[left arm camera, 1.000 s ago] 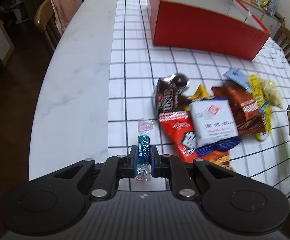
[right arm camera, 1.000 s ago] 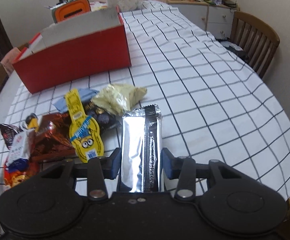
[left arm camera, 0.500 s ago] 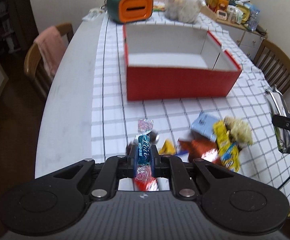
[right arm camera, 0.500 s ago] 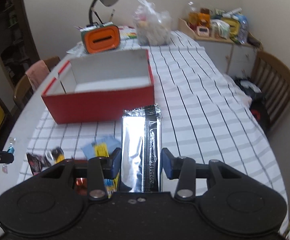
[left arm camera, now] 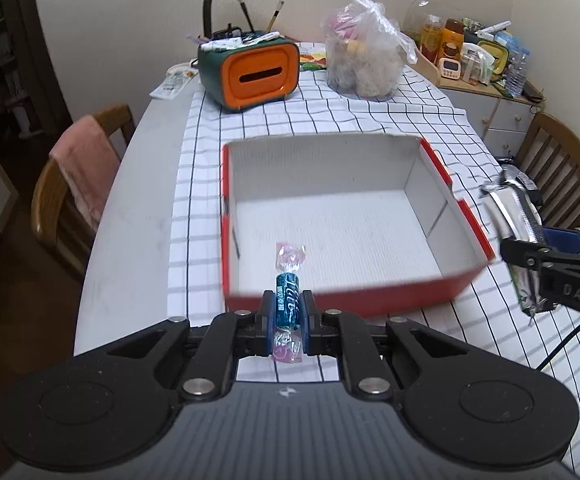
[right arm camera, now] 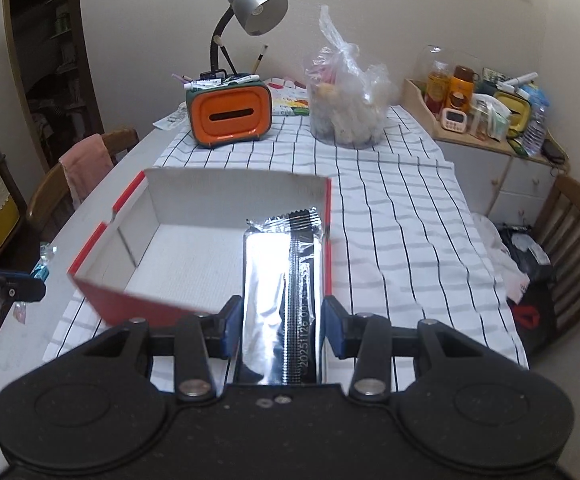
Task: Organize snacks
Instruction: 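Carry the blue candy and silver foil bar over the red box with both tools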
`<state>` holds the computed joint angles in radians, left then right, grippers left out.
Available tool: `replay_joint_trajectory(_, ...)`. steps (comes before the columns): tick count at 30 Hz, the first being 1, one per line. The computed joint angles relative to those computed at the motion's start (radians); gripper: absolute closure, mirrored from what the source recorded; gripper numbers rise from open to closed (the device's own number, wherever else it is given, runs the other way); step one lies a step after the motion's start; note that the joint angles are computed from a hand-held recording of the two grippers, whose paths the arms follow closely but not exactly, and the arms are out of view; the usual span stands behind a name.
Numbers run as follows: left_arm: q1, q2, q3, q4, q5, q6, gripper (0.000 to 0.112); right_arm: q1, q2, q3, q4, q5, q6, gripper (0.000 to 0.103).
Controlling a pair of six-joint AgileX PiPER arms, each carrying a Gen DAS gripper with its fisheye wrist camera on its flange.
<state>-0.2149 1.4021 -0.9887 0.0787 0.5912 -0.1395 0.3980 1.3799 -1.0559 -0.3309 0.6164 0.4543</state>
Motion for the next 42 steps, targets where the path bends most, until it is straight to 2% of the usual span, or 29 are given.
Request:
replay_joint_trajectory(8,-0.017,0.244,-0.207,0.089,0.018,-0.087,0.1,-0.09,0.257,-0.216,0.194,-0.009,-0.281,0.061)
replay_joint_trajectory(10,-0.005,0.291,-0.24,0.094,0.036,-0.095,0.1,-0.095,0.31,-0.25,0.196,-0.012,-0.291,0.061)
replay_joint_trajectory(12,0.009,0.302,-0.239,0.101,0.045,-0.109,0.1,-0.109,0.358,-0.281,0.255,-0.009,-0.365,0.061)
replay_joint_trajectory(14,0.043,0.276,-0.199,0.01,0.043,-0.03,0.1,-0.115,0.372,-0.28,0.273,-0.02,-0.374,0.061)
replay_joint_trajectory(19,0.094,0.195,-0.044,-0.145,0.013,0.197,0.1,-0.16,0.319,-0.219,0.454,-0.038,-0.545,0.061)
replay_joint_trajectory(22,0.103,0.195,0.012,-0.202,-0.004,0.287,0.1,-0.196,0.267,-0.177,0.589,-0.02,-0.676,0.061)
replay_joint_trajectory(24,0.11,0.221,0.017,-0.25,0.001,0.345,0.099,-0.199,0.24,-0.15,0.627,-0.016,-0.716,0.061)
replay_joint_trajectory(25,0.12,0.234,0.017,-0.297,0.008,0.402,0.094,-0.194,0.228,-0.135,0.626,-0.023,-0.717,0.061)
replay_joint_trajectory(26,0.129,0.25,0.013,-0.343,0.02,0.462,0.081,-0.192,0.218,-0.122,0.627,-0.031,-0.717,0.061)
replay_joint_trajectory(27,0.134,0.261,0.014,-0.379,0.028,0.516,0.074,-0.19,0.204,-0.105,0.637,-0.037,-0.721,0.061)
replay_joint_trajectory(28,0.13,0.263,0.027,-0.394,0.016,0.553,0.06,-0.194,0.191,-0.092,0.666,-0.037,-0.739,0.061)
replay_joint_trajectory(29,0.12,0.26,0.045,-0.394,-0.005,0.579,0.054,-0.201,0.174,-0.073,0.702,-0.037,-0.766,0.061)
replay_joint_trajectory(34,0.095,0.3,0.061,-0.41,-0.024,0.711,0.054,-0.201,0.094,0.016,0.779,-0.029,-0.822,0.061)
replay_joint_trajectory(36,0.095,0.335,0.044,-0.406,-0.007,0.74,0.055,-0.195,0.074,0.045,0.784,-0.03,-0.822,0.061)
replay_joint_trajectory(42,0.098,0.379,0.033,-0.388,-0.008,0.751,0.076,-0.195,0.046,0.099,0.805,-0.033,-0.828,0.061)
